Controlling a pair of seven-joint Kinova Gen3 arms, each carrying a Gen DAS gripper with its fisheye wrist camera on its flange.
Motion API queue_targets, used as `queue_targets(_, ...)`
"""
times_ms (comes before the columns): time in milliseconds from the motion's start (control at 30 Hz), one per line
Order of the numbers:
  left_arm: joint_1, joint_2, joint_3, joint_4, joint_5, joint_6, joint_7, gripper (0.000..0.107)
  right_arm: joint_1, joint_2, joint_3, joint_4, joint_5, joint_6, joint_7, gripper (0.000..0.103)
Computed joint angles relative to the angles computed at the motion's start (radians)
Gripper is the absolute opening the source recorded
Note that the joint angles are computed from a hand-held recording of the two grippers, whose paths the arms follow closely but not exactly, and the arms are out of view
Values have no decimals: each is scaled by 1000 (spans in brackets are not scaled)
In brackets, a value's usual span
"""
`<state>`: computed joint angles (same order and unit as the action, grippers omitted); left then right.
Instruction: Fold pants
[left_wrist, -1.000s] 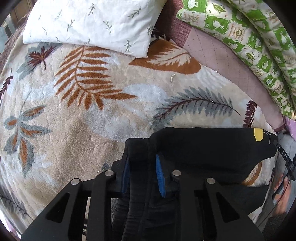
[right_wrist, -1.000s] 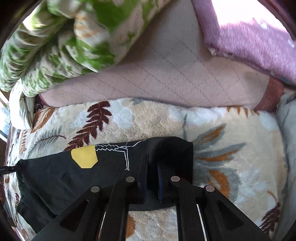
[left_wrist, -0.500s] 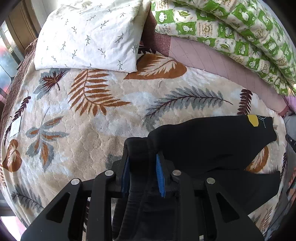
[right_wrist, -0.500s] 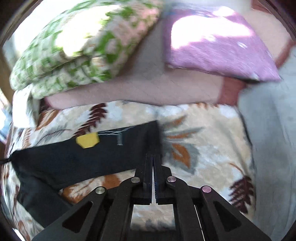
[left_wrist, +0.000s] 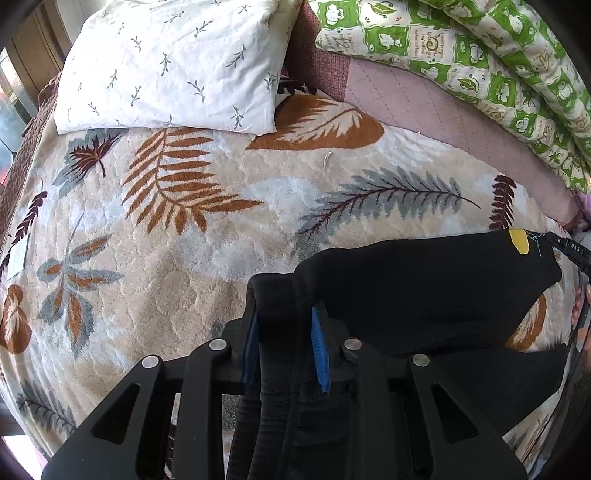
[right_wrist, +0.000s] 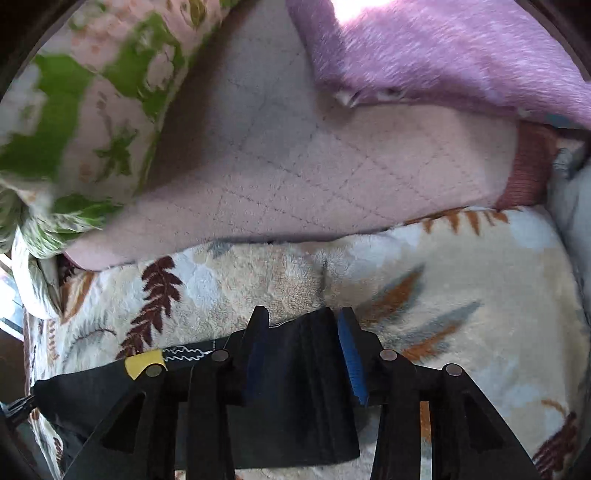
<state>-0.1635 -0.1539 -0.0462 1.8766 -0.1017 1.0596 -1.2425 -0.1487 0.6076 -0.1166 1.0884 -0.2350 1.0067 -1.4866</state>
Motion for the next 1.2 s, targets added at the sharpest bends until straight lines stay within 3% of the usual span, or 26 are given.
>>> queue_targets(100,-7,-3,-7,-3,13,6,7,23,-51,6,29,-28,74,48,-13,9)
queue_targets(233,-13,-20,-6,-18,17,28,33,23,-29,-96,7,90,62,-43,32,8)
queue_targets(500,-11,-120,18,-10,-1,58,102,23,-8,-321,11,275,59,-120,109,8)
queue_targets(767,-2,-315,58,103,-19,55,149,23,93,-528,46,523,-133,-199,237,8)
queue_targets(1033,13,-497,85,250,-13,83,148,23,140,-658,145,737,-304,-169,397,8)
queue_targets(1200,27,-511,73,319,6,105,122,23,155,-705,193,821,-344,-141,456,8)
